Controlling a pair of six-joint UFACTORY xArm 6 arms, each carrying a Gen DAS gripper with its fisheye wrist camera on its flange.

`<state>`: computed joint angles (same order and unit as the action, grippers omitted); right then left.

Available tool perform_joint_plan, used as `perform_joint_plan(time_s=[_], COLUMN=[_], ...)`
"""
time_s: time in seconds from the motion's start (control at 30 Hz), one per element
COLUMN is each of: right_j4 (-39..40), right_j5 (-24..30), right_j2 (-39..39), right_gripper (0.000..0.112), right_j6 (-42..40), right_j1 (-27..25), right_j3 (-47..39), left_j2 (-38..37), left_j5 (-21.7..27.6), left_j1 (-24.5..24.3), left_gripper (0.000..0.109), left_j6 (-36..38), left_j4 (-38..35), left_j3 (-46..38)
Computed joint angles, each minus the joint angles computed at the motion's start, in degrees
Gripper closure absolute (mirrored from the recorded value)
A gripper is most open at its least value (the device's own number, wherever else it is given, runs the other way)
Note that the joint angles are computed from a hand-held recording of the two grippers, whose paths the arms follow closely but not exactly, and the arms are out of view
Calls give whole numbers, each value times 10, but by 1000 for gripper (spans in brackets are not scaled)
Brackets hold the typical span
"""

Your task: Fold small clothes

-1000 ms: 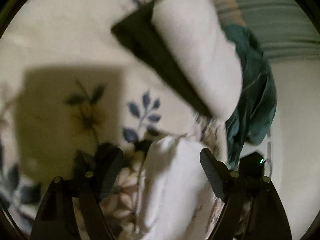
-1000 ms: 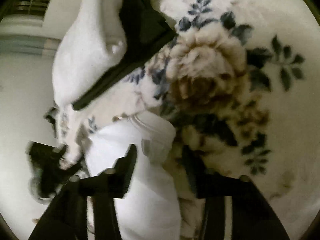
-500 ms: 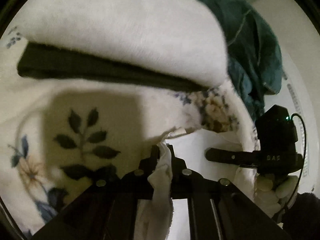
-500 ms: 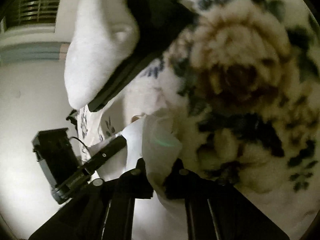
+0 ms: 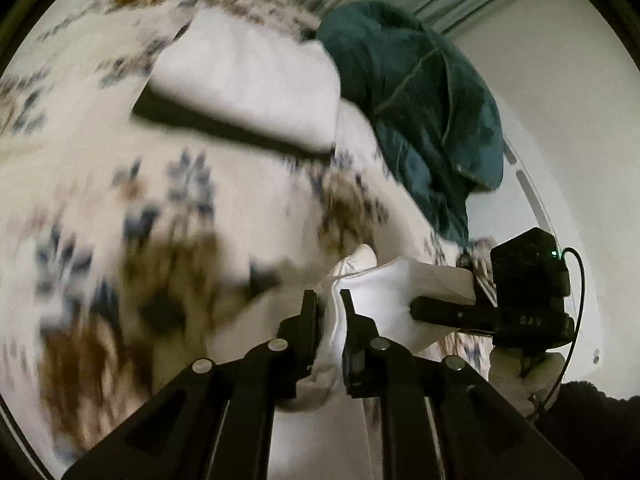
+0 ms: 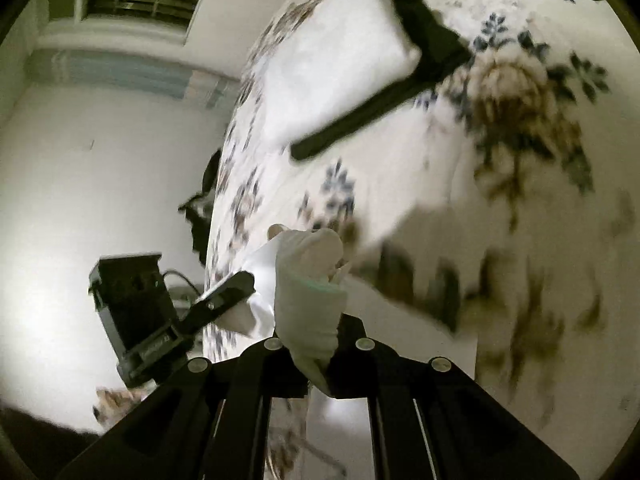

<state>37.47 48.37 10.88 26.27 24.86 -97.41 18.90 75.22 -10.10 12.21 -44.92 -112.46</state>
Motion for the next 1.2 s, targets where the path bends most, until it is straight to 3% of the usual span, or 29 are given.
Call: perform_joint_plan(time_s=[0.03,0.1,0.13,0.17,0.2,0.3,0.37,0.47,0.57,0.7,0.77,0.83,0.9,1.03,1.13,1.17,1.2], right_j4=[1,-4,-9,-9,-12,26,20,20,-32,-112,-125,-121,-111,-131,-99,-78,-61], right_j5=[10,45,67,82,94,86,55,-1,-29,55,122,150,131,3,-79,-98,-110], right_j2=[-24,-54,-71,-87,-101,-152,-188,-214,-200,-137,-113,-112,-137,-209,-197,-179,-166], right_gripper=[104,96,80,63,59,58,57,57,57,57,58,58,58,58,58,58,58], right_j6=[-3,-4,0,2,8,5,46,116,170,209,206,192,202,285,300,296,290], right_j1=[12,34,44,52,60,72,73,69,73,81,94,106,106,80,50,40,35], right_j3=[28,65,86,107,126,194,242,299,304,233,210,209,233,309,323,317,312], left_j2=[-43,-102,-131,-163,-185,-228,-228,-213,-184,-139,-145,-160,-169,-94,4,29,46], left_j5=[10,24,26,28,36,40,34,7,-31,-15,13,41,42,25,14,12,17], left_j1=[7,22,31,43,54,83,87,71,32,-18,-19,-7,15,40,33,30,28], left_gripper=[86,34,30,30,30,30,30,30,30,30,30,30,30,30,36,56,99], left_j6=[-3,-15,-19,-30,-42,-90,-114,-127,-116,-131,-116,-105,-96,-113,-138,-141,-139], left_j4=[2,4,1,1,2,14,24,40,95,226,236,220,174,89,69,59,47], left_j3=[59,140,179,222,249,308,317,308,279,241,258,270,265,170,70,50,35])
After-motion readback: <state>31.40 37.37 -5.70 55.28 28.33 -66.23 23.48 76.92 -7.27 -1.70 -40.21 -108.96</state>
